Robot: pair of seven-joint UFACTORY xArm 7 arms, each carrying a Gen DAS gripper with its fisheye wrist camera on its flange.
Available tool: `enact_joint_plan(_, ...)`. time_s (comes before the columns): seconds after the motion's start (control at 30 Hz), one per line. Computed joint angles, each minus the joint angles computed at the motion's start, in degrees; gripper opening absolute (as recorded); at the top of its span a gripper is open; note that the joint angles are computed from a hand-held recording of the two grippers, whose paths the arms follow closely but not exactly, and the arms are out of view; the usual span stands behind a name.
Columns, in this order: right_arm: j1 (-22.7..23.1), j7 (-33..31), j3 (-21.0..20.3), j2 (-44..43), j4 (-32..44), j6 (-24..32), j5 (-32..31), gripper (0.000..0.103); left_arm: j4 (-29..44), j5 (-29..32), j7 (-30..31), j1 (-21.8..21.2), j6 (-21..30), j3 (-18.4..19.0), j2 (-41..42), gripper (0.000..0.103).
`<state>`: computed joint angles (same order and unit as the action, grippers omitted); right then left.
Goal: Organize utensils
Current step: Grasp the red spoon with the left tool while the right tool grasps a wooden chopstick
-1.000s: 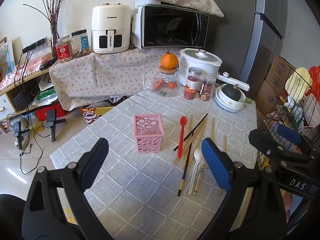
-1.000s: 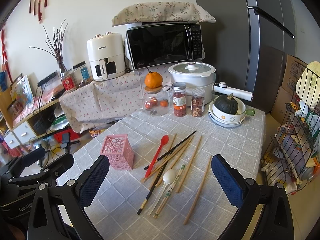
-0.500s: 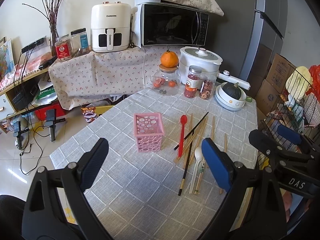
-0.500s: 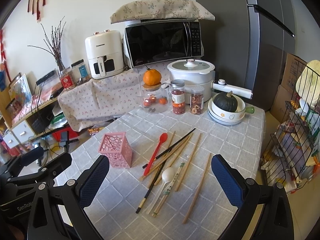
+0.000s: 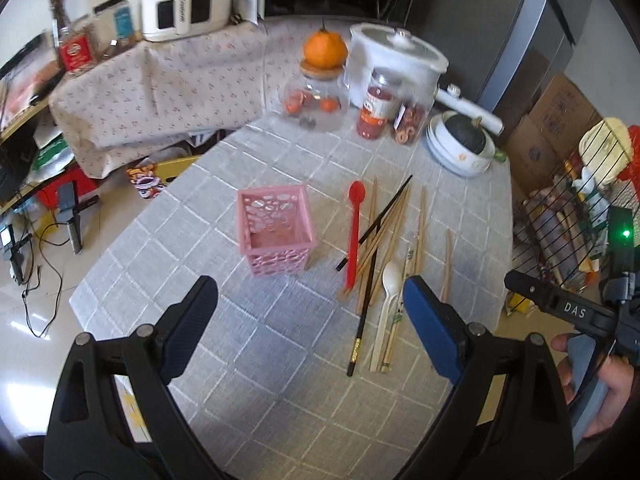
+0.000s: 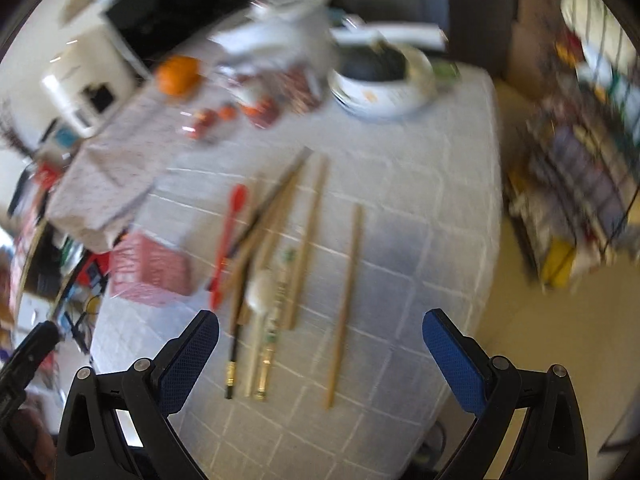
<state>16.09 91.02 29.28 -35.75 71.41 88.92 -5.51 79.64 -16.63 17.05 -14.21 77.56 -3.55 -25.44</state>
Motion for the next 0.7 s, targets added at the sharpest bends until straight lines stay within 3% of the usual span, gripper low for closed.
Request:
enact_joint_plan(0.2, 1.45, -3.32, -4.87, -1.27, -4.54, -5.44, 3.69, 0.102, 5.49, 0.83, -0.81, -1.47, 1.87, -2.82, 6.32, 0.085)
enact_joint_plan(0.27, 1.34, -4.51, -6.95, -2.14, -5.90, -7.45, 4.83, 0.102, 8.21, 1.38, -1.45, -2.42, 3.10, -4.22, 9.30, 0.078)
enact_joint_plan(0.43, 0.13, -13.12, -13.43, -3.09, -8.44, -7.02, 6.58, 0.102, 13.12, 4.92, -5.11, -5.18, 3.69, -7.97, 17.31, 0.067)
enact_joint_plan(0.63, -2.52, -14.40, -15.57, -6.85, -14.05, -9.90, 10.85, 0.099, 18.50, 10.73, -11.91, -9.03, 5.48, -9.61, 28.24, 0.047)
enact_joint_plan(0.7, -2.95, -15.59, -15.39, -6.86, -13.65, -11.95, 11.03, 0.098, 19.61, 12.84, -13.51, -10.48, 5.65, -9.63, 30.95, 0.045)
